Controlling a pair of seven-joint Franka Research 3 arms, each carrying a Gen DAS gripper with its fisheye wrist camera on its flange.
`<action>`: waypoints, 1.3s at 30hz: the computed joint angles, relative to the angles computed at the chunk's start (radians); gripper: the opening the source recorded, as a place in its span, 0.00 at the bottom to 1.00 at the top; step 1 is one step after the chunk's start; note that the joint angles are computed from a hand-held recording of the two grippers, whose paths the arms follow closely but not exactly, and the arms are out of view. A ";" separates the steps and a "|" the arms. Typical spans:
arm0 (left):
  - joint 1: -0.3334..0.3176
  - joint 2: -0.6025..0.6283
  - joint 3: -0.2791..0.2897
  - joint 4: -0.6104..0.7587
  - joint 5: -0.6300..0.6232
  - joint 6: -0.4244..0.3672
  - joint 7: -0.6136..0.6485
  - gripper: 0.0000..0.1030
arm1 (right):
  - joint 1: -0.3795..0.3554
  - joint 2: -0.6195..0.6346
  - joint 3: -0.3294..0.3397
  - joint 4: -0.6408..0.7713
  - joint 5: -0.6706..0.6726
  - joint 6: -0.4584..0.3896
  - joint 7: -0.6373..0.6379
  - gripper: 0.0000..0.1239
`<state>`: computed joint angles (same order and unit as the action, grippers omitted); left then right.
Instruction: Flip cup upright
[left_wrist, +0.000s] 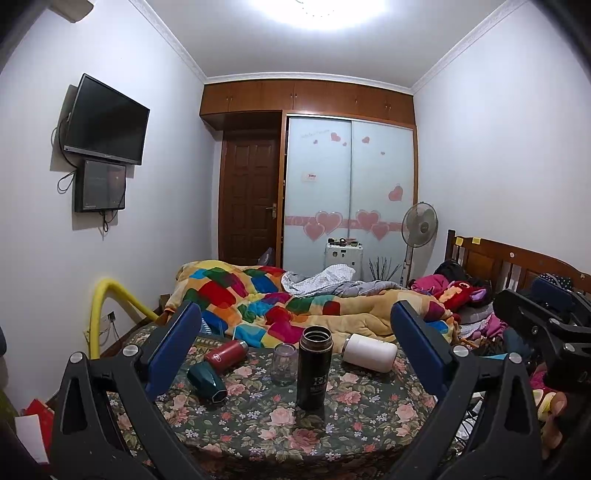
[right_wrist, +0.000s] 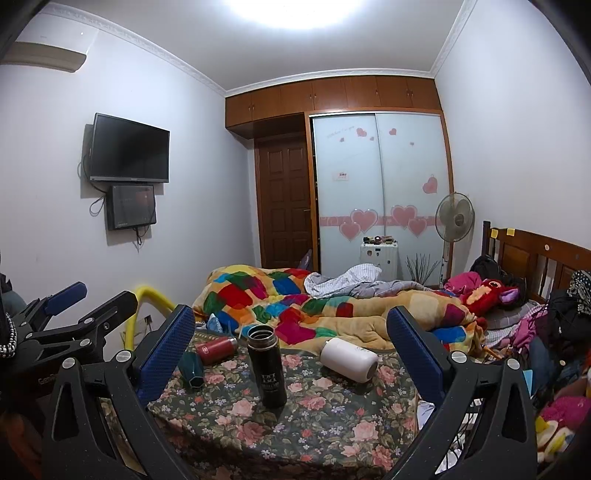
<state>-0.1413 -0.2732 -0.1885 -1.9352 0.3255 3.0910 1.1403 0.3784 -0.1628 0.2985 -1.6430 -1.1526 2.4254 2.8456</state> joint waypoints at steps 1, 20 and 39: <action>-0.001 0.003 0.001 0.001 0.000 0.000 0.001 1.00 | 0.000 0.000 0.000 0.001 0.000 -0.002 0.001 0.83; 0.002 0.011 0.001 0.002 0.003 0.008 0.001 1.00 | -0.001 -0.002 -0.002 0.000 0.010 0.003 -0.003 0.83; -0.059 0.011 0.048 -0.017 -0.073 0.042 0.095 1.00 | -0.005 -0.005 0.001 -0.004 0.006 0.001 0.003 0.83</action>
